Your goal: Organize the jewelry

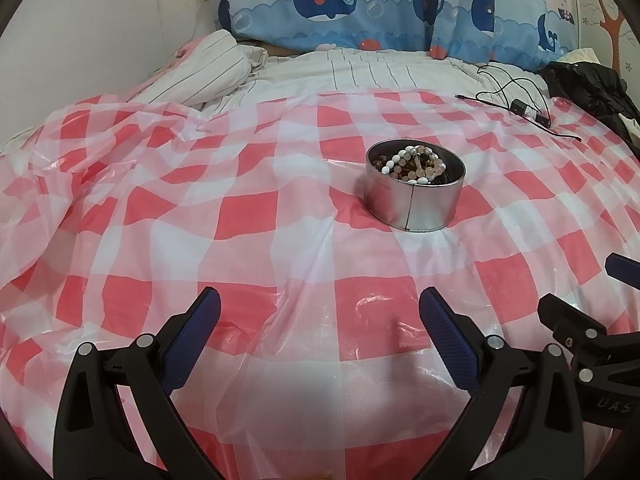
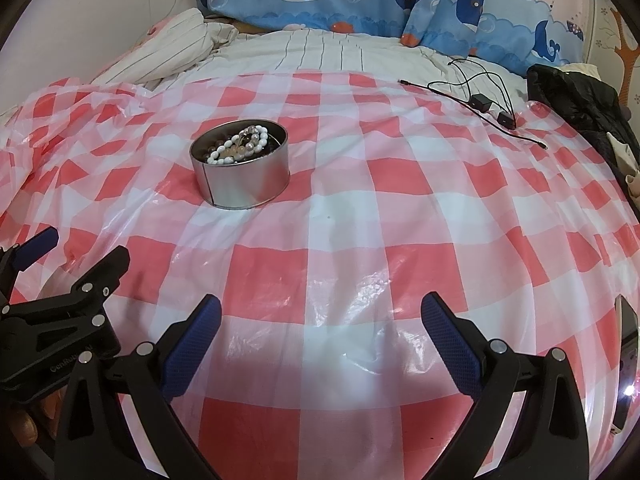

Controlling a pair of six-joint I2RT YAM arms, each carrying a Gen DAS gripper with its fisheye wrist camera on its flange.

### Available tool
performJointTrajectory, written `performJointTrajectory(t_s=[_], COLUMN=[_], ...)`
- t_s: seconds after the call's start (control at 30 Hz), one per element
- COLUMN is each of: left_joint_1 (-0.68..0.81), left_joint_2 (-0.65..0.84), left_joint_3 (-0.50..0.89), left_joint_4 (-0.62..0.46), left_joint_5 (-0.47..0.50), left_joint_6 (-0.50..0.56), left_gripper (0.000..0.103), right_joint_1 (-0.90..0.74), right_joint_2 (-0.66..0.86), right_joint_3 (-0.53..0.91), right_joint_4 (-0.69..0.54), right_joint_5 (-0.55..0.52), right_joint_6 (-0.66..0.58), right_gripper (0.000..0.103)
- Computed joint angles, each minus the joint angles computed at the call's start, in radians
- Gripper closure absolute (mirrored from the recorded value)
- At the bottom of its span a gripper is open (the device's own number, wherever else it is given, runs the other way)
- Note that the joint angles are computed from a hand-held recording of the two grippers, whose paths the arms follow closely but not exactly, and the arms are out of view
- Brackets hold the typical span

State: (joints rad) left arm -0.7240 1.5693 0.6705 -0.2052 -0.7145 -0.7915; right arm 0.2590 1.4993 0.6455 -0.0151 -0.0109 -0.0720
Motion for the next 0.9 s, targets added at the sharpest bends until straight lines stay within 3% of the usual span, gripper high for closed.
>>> performJointTrajectory(t_s=[0.9], left_joint_1=[0.0], left_joint_2=[0.001], left_joint_3=[0.006], left_joint_4=[-0.009], left_joint_5=[0.002], left_joint_6=[0.001], left_gripper=[0.008], right_joint_1=[0.009], right_joint_2=[-0.001], right_joint_3=[-0.007], right_joint_4=[0.006], right_joint_5=[0.007], right_joint_6=[0.006], right_gripper=[0.007])
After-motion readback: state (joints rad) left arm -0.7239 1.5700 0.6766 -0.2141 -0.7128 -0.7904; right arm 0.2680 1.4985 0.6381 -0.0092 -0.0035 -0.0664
